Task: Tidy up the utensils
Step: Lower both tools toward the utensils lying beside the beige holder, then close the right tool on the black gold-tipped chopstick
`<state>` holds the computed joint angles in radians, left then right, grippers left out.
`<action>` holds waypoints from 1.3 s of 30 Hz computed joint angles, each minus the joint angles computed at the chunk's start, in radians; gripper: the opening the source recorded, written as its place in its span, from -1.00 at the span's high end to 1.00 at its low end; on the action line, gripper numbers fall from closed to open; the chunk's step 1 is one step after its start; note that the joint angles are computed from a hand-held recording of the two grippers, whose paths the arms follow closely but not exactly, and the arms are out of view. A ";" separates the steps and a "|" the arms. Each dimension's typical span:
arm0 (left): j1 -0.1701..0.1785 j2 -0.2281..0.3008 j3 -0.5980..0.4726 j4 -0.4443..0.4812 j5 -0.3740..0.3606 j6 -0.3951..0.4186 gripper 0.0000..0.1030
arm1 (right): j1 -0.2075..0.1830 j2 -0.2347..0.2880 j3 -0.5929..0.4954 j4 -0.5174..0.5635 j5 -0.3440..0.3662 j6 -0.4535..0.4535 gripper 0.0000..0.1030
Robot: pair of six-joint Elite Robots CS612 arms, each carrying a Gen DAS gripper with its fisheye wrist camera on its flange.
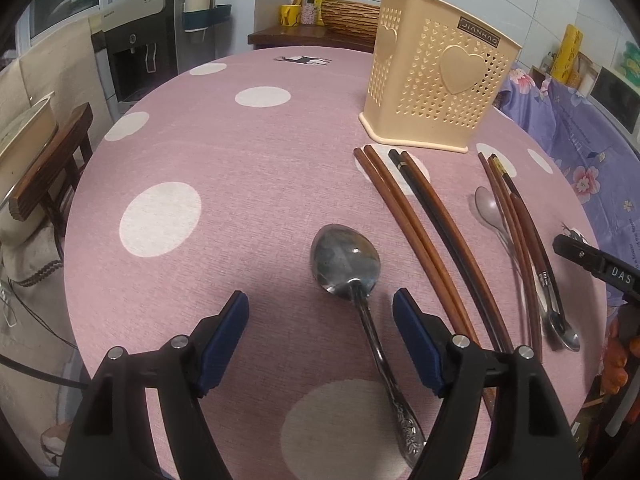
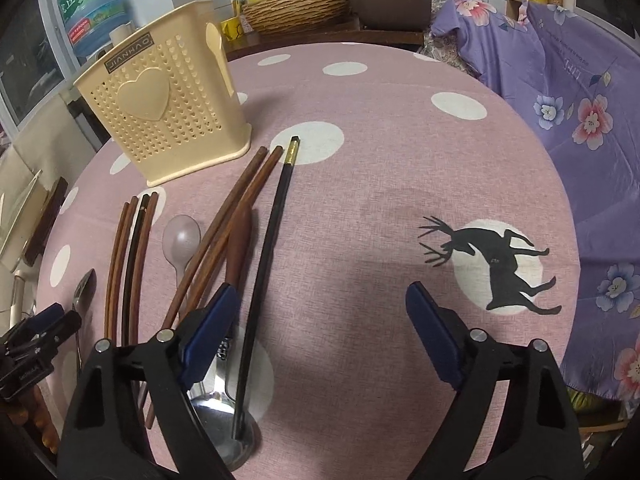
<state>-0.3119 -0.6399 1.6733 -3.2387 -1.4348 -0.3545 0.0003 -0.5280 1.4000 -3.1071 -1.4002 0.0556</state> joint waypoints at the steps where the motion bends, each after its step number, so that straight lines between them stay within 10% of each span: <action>1: -0.001 0.000 -0.001 0.003 0.000 -0.006 -0.43 | 0.002 -0.001 0.004 -0.016 -0.009 -0.004 -0.66; 22: -0.002 0.010 -0.117 0.234 0.013 0.030 -0.04 | 0.003 -0.008 0.048 -0.115 -0.006 -0.034 -0.66; 39: -0.009 0.017 -0.129 0.235 0.042 0.057 0.55 | 0.003 0.012 -0.040 -0.001 -0.006 -0.062 -0.66</action>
